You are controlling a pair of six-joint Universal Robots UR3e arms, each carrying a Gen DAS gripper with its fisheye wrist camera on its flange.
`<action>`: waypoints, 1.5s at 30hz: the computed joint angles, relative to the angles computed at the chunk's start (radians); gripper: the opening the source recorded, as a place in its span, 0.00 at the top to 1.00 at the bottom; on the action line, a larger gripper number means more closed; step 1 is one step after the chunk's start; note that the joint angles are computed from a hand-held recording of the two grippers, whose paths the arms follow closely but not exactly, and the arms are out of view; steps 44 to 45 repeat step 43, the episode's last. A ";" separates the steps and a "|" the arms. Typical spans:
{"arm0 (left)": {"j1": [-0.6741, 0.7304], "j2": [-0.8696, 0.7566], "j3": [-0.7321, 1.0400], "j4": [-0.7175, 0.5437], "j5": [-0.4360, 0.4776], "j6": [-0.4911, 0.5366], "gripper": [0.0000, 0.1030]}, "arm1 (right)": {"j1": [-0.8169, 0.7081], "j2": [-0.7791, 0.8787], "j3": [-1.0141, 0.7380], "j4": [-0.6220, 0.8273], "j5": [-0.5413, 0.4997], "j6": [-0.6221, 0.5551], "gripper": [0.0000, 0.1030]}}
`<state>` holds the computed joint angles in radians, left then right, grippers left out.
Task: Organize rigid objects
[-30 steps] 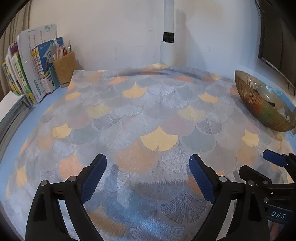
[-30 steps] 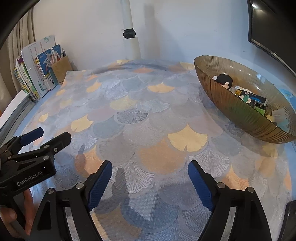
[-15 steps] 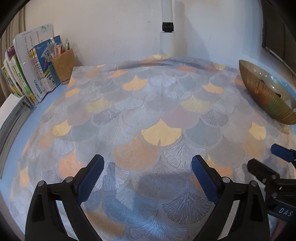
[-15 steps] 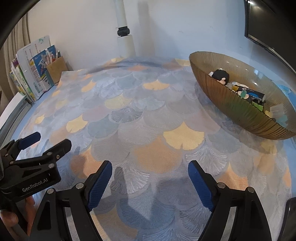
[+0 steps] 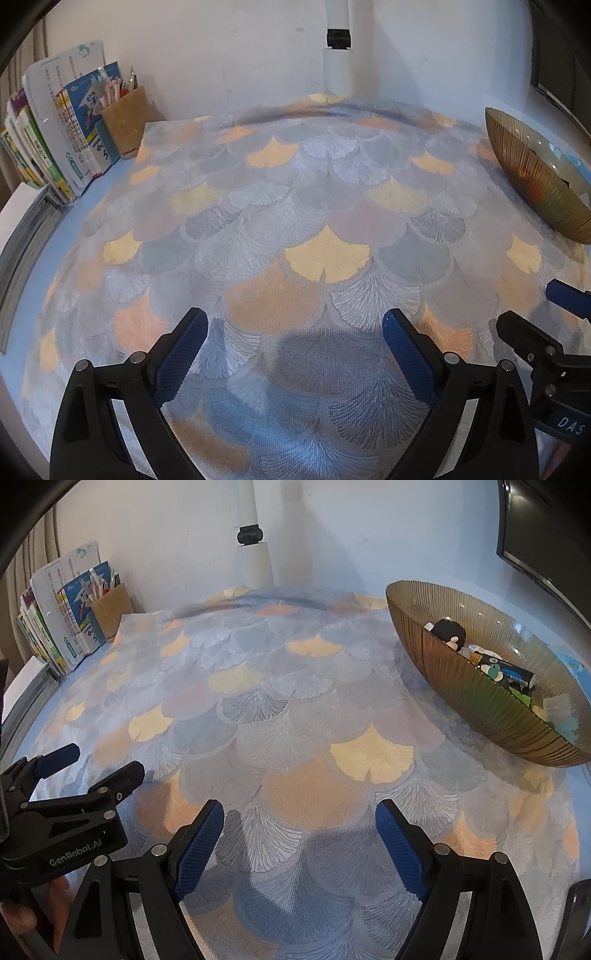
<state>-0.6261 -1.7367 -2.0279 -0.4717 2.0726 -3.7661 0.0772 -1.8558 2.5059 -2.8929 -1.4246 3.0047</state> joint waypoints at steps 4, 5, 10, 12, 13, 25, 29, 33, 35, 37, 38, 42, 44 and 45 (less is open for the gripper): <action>-0.016 0.004 -0.009 0.008 0.046 -0.033 0.07 | -0.007 0.000 -0.001 0.010 0.011 0.014 0.19; -0.015 0.010 -0.019 0.022 0.045 -0.035 0.07 | -0.010 -0.002 0.000 0.010 0.014 0.015 0.19; 0.020 0.010 -0.008 -0.009 -0.012 -0.013 0.07 | 0.045 0.043 -0.042 0.013 -0.047 0.041 0.19; 0.027 0.016 -0.012 -0.009 -0.023 -0.011 0.07 | 0.094 0.094 -0.081 0.003 -0.094 0.050 0.19; 0.033 0.020 -0.017 -0.005 -0.034 -0.009 0.07 | 0.112 0.111 -0.091 -0.001 -0.110 0.049 0.19; 0.092 0.049 -0.066 0.034 -0.120 0.004 0.00 | 0.124 0.116 -0.107 0.043 -0.129 0.064 0.00; 0.129 0.050 -0.087 0.083 -0.156 0.070 0.00 | 0.125 0.117 -0.108 0.042 -0.129 0.066 0.00; 0.127 0.041 -0.077 0.080 -0.151 0.064 0.00 | 0.125 0.118 -0.111 0.044 -0.129 0.066 0.00; 0.128 0.040 -0.077 0.081 -0.154 0.065 0.00 | 0.127 0.118 -0.110 0.044 -0.130 0.067 0.00; 0.129 0.039 -0.075 0.078 -0.154 0.066 0.00 | 0.128 0.118 -0.109 0.043 -0.131 0.069 0.00; 0.129 0.040 -0.076 0.080 -0.155 0.066 0.00 | 0.129 0.118 -0.109 0.043 -0.132 0.070 0.00; 0.131 0.041 -0.076 0.080 -0.156 0.070 0.00 | 0.130 0.120 -0.109 0.041 -0.133 0.071 0.00; 0.136 0.044 -0.078 0.080 -0.159 0.075 0.00 | 0.130 0.120 -0.109 0.041 -0.133 0.071 0.00; 0.136 0.044 -0.078 0.080 -0.159 0.075 0.00 | 0.130 0.120 -0.109 0.041 -0.133 0.071 0.00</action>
